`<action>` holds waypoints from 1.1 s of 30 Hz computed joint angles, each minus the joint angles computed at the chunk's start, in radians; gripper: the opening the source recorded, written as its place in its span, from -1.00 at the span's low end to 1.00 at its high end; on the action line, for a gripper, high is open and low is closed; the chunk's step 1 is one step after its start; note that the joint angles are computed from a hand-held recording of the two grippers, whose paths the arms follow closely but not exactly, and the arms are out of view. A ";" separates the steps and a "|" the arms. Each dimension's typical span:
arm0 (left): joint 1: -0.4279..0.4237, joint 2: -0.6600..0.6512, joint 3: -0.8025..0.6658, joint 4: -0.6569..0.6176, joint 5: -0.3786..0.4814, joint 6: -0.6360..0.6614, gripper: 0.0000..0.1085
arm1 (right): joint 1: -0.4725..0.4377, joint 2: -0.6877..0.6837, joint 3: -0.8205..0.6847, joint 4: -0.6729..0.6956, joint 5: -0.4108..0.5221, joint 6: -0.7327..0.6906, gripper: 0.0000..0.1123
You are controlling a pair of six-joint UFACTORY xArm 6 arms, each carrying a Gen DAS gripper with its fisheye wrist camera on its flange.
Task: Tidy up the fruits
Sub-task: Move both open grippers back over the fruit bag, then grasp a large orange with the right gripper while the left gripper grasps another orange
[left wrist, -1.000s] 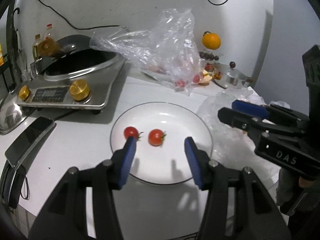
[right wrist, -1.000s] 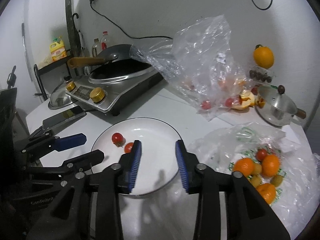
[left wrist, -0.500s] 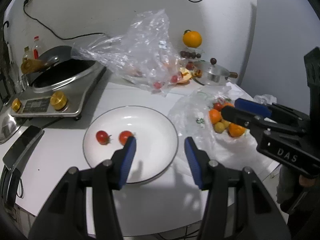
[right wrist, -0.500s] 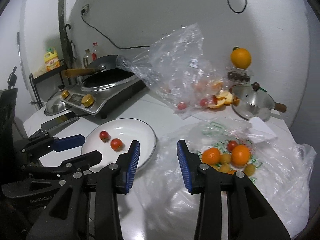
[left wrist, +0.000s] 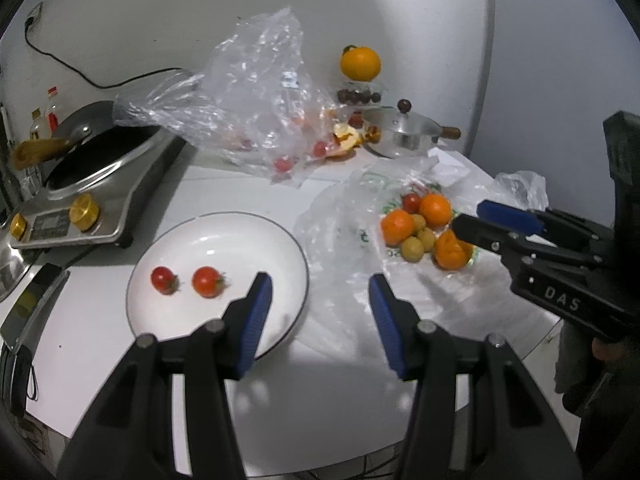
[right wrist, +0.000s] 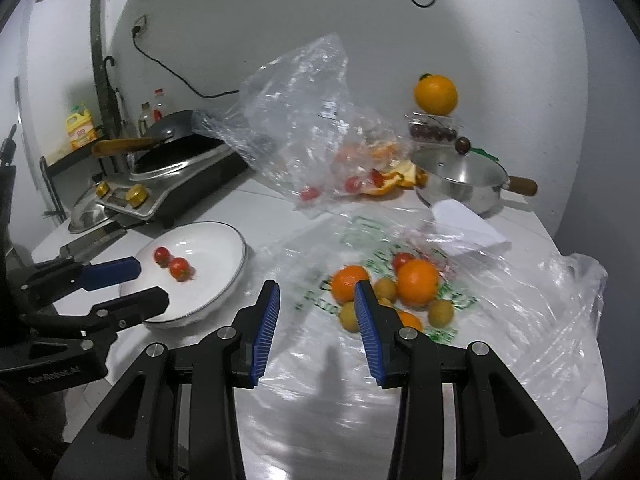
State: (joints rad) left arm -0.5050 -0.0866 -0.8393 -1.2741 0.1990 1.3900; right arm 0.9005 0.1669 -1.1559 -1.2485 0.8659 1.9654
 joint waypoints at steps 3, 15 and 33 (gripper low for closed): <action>-0.018 0.017 -0.008 0.018 -0.013 -0.018 -0.04 | -0.012 -0.019 0.038 0.001 -0.005 0.018 -0.27; -0.081 0.085 -0.057 0.043 -0.062 -0.043 -0.04 | -0.086 -0.037 0.130 0.005 -0.083 0.048 -0.27; -0.170 0.152 -0.113 0.125 -0.133 -0.110 -0.04 | -0.178 -0.036 0.193 -0.066 -0.289 0.117 -0.17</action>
